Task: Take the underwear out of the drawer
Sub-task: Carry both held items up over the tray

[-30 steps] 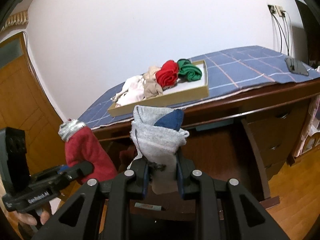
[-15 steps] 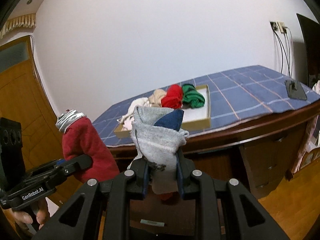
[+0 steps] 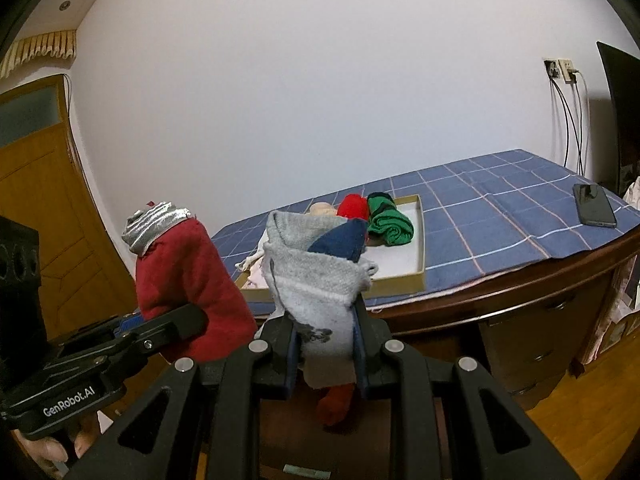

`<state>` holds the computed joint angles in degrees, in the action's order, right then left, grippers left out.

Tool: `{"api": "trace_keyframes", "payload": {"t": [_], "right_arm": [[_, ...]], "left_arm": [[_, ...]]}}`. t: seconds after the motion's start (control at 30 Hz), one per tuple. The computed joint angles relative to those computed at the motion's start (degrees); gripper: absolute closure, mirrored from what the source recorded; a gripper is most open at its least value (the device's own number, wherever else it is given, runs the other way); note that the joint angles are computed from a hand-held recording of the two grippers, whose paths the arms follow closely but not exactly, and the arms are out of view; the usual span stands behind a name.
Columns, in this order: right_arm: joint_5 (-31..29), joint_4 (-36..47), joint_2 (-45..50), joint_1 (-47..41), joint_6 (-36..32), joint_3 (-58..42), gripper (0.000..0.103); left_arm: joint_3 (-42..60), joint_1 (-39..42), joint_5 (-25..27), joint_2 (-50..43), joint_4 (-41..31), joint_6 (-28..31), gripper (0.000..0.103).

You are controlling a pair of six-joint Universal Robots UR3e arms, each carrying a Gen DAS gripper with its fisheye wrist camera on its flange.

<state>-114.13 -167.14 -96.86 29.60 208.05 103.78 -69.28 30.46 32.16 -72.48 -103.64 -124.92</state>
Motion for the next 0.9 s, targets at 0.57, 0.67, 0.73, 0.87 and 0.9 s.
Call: {"api": "trace_keyframes", "payload": {"t": [0.57,0.67,0.73,0.87,0.9], "right_arm": [[3.4,3.1,1.1,-5.2,-0.6,-3.9,0.078],[3.9,4.1,1.7,-6.4,-1.1,-5.4,0.078],[5.3,4.7,2.2,-8.0,-1.4,-6.5,0.078],[6.8,6.0,3.0,-10.6,-2.1,-8.5,0.078],[7.0,6.3,3.3,-11.2,-2.1,-9.0,0.078]], "left_arm": [[6.3,-12.2,5.7,-12.1,20.5,-18.7,0.082],[10.1,-14.7,7.3,-16.3,22.5,-21.2,0.082],[12.6,-15.8,7.9,-19.0,23.2,-22.5,0.082],[18.7,-17.9,9.2,-24.6,23.2,-24.7,0.082],[20.2,-18.6,9.7,-26.0,23.3,-25.2,0.082]]}}
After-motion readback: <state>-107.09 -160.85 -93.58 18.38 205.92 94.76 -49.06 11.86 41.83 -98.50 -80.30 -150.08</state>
